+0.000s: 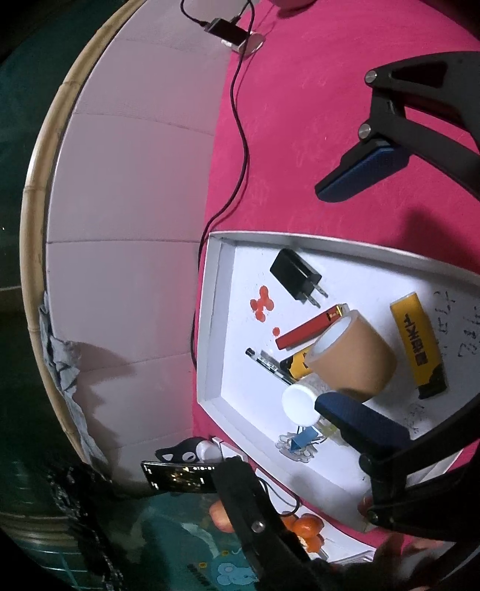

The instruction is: Organize rigid objects

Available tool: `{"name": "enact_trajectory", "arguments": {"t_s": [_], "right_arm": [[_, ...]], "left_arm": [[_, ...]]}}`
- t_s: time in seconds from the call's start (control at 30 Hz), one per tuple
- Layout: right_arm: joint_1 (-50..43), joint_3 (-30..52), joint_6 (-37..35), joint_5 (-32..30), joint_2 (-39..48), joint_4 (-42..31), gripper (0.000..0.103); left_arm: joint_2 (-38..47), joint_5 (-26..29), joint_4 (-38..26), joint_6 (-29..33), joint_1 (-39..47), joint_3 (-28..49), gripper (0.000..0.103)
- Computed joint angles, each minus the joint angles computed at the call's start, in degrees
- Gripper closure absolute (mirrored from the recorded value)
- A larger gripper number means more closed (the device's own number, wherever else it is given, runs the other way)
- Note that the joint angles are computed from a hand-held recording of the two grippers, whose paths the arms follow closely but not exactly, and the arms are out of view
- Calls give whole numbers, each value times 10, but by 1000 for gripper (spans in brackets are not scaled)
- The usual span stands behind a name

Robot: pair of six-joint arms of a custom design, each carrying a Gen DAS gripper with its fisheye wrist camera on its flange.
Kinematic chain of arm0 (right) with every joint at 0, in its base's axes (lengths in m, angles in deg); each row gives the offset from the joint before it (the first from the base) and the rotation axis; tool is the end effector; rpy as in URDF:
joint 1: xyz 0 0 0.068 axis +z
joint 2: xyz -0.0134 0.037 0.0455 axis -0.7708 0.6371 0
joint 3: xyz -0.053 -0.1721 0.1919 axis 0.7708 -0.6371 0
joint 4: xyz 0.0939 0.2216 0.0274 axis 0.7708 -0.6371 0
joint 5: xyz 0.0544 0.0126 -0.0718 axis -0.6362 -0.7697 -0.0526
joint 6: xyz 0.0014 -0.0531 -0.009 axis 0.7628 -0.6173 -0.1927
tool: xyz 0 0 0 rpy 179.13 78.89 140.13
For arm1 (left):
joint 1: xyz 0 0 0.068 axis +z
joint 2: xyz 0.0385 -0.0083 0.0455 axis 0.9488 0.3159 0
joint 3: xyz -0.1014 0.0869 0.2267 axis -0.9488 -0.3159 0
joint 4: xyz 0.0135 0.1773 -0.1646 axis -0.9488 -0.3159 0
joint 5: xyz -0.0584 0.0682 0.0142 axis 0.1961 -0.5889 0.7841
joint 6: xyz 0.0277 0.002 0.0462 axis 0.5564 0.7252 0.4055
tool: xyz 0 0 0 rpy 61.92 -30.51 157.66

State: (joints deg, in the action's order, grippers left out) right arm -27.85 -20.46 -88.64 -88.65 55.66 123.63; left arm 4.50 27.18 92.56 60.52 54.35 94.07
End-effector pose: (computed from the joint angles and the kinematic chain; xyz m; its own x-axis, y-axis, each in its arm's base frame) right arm 0.2292 0.1019 0.0725 -0.5734 -0.2671 -0.7746 -0.5149 0.8528 0.0871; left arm 0.1696 -0.0386 0.1200 -0.4981 -0.2812 -0.8203 -0.2661 0.9499 -0.1640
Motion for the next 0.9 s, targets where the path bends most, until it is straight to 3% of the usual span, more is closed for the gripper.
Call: {"name": "enact_trajectory", "arguments": {"t_s": [0.13, 0.27, 0.37, 0.47, 0.67, 0.8, 0.9], "right_arm": [[-20, -17, 0, -12, -12, 15, 0], [-45, -42, 3, -25, -34, 39, 0], [-56, -62, 3, -15, -55, 56, 0], [-72, -80, -1, -25, -78, 66, 0], [-104, -137, -15, -21, -142, 110, 0], [-115, -150, -21, -2, -207, 65, 0], [-110, -170, -32, 32, -237, 68, 0]], "left_arm": [[-13, -136, -99, -17, -88, 41, 0], [-25, -205, -163, -47, -145, 63, 0], [-33, -197, -206, -69, -155, 81, 0], [-45, -148, -198, -57, -159, 76, 0], [-55, -143, -256, -149, -174, 85, 0], [-51, -208, -319, -182, -220, 104, 0], [-64, -226, -365, -209, -251, 108, 0]]}}
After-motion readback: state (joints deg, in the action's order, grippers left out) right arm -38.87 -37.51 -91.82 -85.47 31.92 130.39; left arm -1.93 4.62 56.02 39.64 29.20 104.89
